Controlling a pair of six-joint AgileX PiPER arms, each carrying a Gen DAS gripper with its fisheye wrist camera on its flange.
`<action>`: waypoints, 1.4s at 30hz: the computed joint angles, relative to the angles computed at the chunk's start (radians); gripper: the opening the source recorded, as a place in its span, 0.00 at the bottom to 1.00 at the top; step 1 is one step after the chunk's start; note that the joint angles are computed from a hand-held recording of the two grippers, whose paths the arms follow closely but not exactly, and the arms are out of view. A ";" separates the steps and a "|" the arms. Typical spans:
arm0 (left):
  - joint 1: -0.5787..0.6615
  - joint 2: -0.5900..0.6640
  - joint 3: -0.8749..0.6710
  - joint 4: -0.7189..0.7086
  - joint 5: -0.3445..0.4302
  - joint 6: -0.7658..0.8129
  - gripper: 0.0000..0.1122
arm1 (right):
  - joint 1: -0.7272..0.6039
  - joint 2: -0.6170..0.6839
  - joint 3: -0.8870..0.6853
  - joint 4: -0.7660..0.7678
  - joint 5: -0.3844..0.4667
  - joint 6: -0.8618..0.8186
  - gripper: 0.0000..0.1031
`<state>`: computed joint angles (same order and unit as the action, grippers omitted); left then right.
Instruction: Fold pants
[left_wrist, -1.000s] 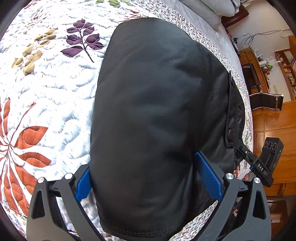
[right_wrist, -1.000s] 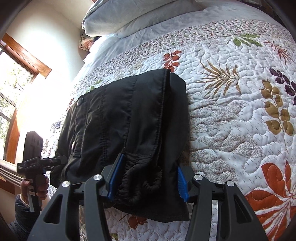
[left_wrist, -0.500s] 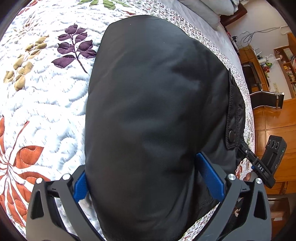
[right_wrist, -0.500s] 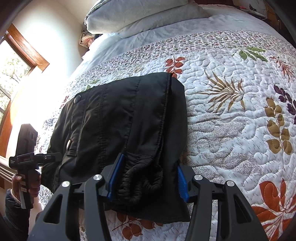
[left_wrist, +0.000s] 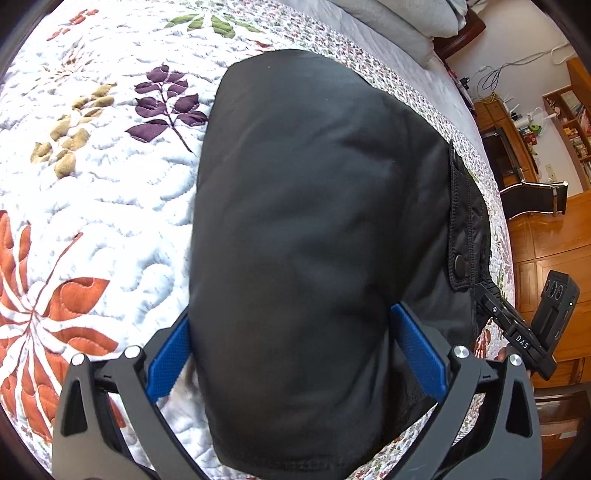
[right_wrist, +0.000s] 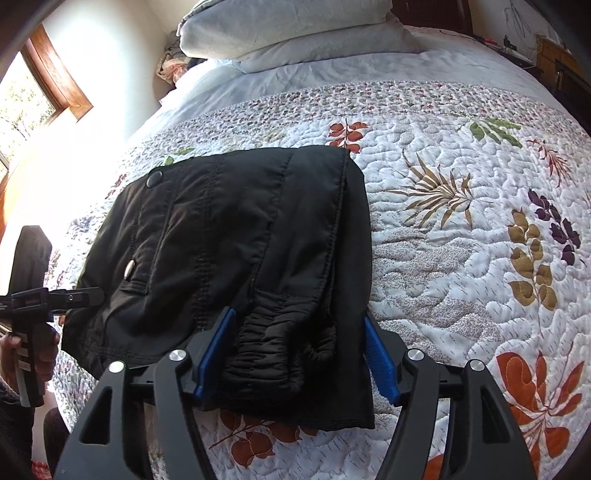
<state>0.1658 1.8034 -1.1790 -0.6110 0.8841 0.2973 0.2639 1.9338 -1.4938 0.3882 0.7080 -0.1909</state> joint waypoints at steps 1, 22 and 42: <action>0.001 -0.027 0.026 0.012 -0.017 -0.005 0.89 | 0.005 -0.006 0.005 -0.014 -0.005 0.008 0.66; 0.050 -0.157 0.267 -0.173 -0.129 -0.062 0.89 | -0.023 -0.030 0.046 0.065 -0.014 -0.071 0.70; 0.144 -0.125 0.232 -0.207 -0.030 0.046 0.89 | -0.270 0.130 0.054 0.679 0.288 -0.416 0.75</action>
